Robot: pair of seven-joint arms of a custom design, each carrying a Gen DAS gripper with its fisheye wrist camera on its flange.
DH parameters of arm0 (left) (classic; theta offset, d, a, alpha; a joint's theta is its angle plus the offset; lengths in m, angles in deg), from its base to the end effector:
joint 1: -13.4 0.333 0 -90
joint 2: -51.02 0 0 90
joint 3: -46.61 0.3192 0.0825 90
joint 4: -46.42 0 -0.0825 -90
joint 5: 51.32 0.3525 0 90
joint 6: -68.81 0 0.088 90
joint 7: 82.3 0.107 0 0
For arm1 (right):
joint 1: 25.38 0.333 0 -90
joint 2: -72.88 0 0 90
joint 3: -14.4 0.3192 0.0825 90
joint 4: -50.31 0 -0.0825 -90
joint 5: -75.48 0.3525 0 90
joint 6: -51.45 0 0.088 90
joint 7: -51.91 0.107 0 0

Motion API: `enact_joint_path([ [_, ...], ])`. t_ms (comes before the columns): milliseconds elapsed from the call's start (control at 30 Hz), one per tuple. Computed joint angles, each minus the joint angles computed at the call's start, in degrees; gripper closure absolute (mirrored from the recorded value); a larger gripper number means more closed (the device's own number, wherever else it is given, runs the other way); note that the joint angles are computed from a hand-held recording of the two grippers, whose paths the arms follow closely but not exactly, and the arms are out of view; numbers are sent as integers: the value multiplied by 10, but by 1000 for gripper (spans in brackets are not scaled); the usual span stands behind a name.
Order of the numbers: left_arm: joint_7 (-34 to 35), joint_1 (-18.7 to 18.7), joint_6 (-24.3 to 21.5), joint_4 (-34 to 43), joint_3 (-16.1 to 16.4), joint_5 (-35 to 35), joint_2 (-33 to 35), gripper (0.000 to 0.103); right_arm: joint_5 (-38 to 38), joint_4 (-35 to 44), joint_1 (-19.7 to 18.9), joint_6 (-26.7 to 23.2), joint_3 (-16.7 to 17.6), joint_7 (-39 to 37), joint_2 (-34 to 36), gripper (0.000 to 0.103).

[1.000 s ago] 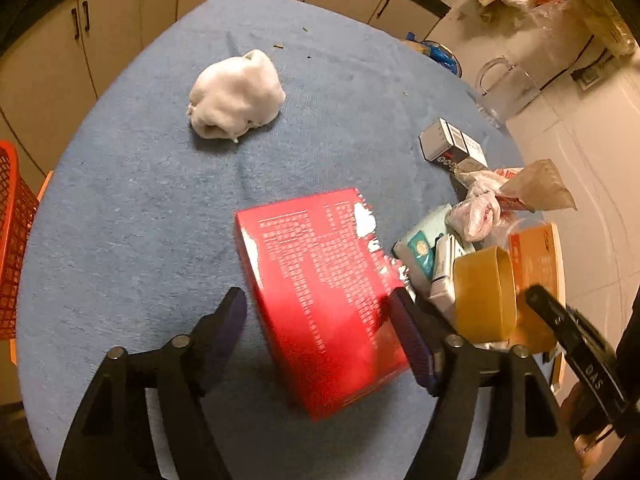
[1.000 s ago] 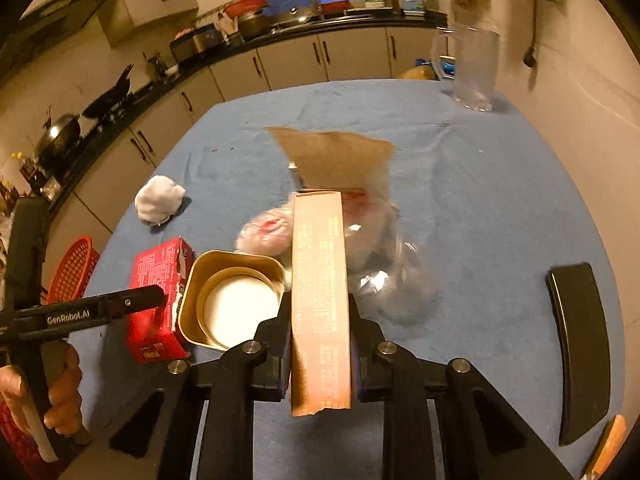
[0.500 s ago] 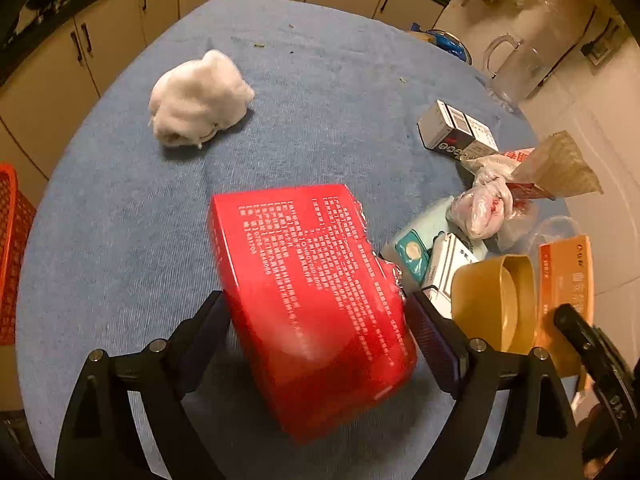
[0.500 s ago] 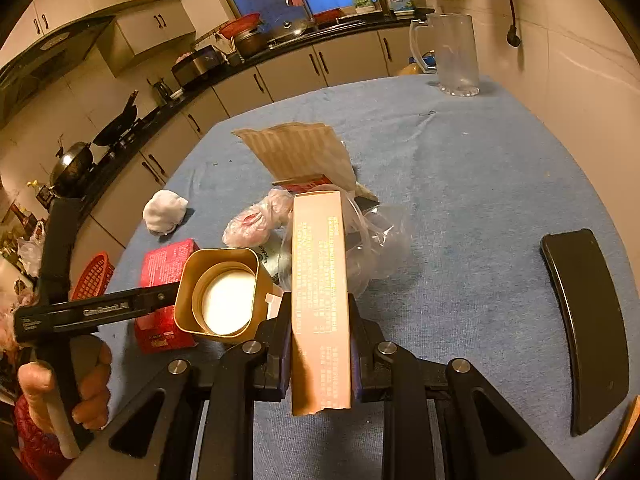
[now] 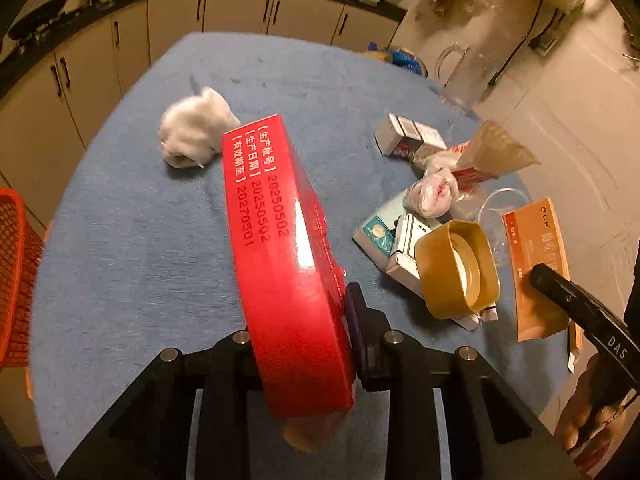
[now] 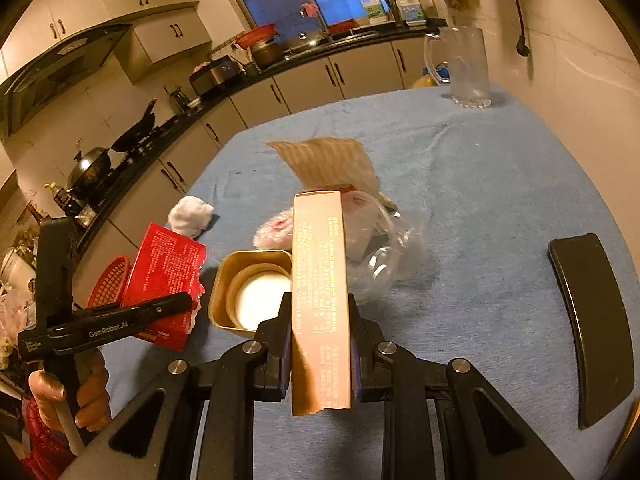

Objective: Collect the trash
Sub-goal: 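Carry the red box with the left tool into the red wastebasket and release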

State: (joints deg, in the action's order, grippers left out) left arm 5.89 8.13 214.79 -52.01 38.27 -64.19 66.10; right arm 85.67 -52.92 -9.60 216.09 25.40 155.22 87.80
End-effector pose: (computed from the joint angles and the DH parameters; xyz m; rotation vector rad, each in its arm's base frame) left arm 0.6347 -0.1404 0.5129 -1.9720 2.0525 -0.8461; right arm 0.5893 0.2714 0.5183 -1.6925 1.6000 -0.2453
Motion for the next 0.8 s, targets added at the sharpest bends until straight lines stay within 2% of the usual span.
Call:
enact_joint_path([
  [267, 40, 14, 42, -81, 1, -24, -72, 76, 4, 7, 6, 5, 12, -12, -5, 79],
  [367, 51, 22, 51, -103, 5, -36, -95, 76, 11, 30, 10, -4, 20, -25, 6, 79],
  [500, 59, 37, 65, -145, 18, -40, -140, 76, 41, 80, 10, -28, 47, -70, 31, 79],
  [633, 46, 63, 66, -177, 36, -28, -177, 76, 68, 170, 22, -74, 71, -112, 83, 79],
  [800, 30, 102, 58, -204, 57, -4, -209, 76, 70, 342, 65, -168, 80, -135, 185, 79],
])
